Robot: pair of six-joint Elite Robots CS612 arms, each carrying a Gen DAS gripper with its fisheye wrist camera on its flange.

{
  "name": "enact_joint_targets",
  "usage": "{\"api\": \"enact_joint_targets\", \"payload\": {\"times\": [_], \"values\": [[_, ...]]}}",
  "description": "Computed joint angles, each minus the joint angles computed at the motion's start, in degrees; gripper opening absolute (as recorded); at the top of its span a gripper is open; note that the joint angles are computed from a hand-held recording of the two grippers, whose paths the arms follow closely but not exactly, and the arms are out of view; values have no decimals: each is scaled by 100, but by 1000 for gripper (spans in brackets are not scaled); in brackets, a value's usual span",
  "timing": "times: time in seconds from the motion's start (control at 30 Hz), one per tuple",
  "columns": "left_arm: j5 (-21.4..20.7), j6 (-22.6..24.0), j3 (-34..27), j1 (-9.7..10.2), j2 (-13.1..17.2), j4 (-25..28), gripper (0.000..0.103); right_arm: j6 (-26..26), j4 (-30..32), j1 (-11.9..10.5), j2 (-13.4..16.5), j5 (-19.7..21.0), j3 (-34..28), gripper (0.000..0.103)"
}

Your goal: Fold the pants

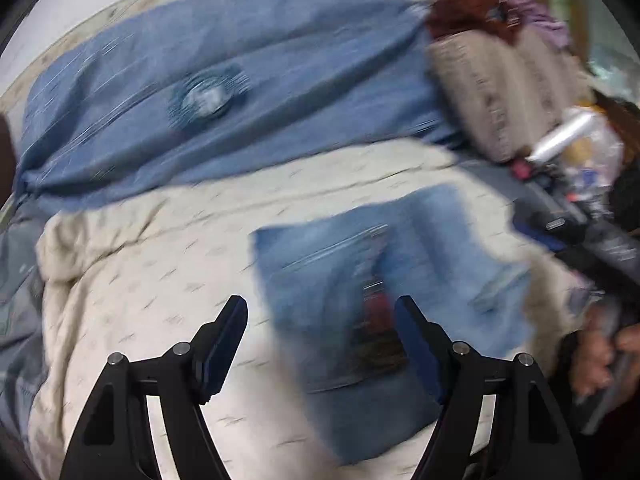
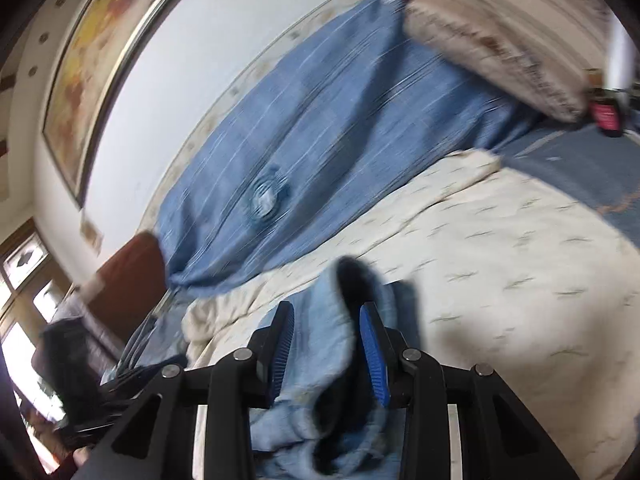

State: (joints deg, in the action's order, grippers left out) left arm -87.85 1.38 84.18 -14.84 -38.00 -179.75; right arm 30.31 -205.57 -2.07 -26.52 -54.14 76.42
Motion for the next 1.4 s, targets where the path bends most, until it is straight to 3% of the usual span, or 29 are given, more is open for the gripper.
{"api": "enact_joint_targets", "payload": {"times": [0.1, 0.23, 0.37, 0.57, 0.7, 0.87, 1.13, 1.4], "values": [[534, -205, -198, 19, 98, 510, 76, -163, 248, 42, 72, 489, -295, 37], [646, -536, -564, 69, 261, 921, 76, -346, 1065, 116, 242, 957, -944, 37], [538, -632, -1048, 60, 483, 1198, 76, -623, 1970, 184, 392, 747, -1415, 37], [436, -695, -1814, 26, 886, 1961, 77, -287, 3035, 113, 742, 816, -1968, 37], [807, -561, -1848, -52, 997, 1767, 84, -217, 3628, 46, 939, 1097, -2222, 34], [673, -829, -1779, -30, 851, 2126, 83, -172, 3322, 43, 869, 1074, -2021, 34], [793, -495, -792, -146, 342, 1079, 83, -1041, 2202, 117, 174, 469, -739, 34], [745, -396, -392, -224, 141, 836, 83, -1765, 2160, 201, -235, -119, 27, 35]]}}
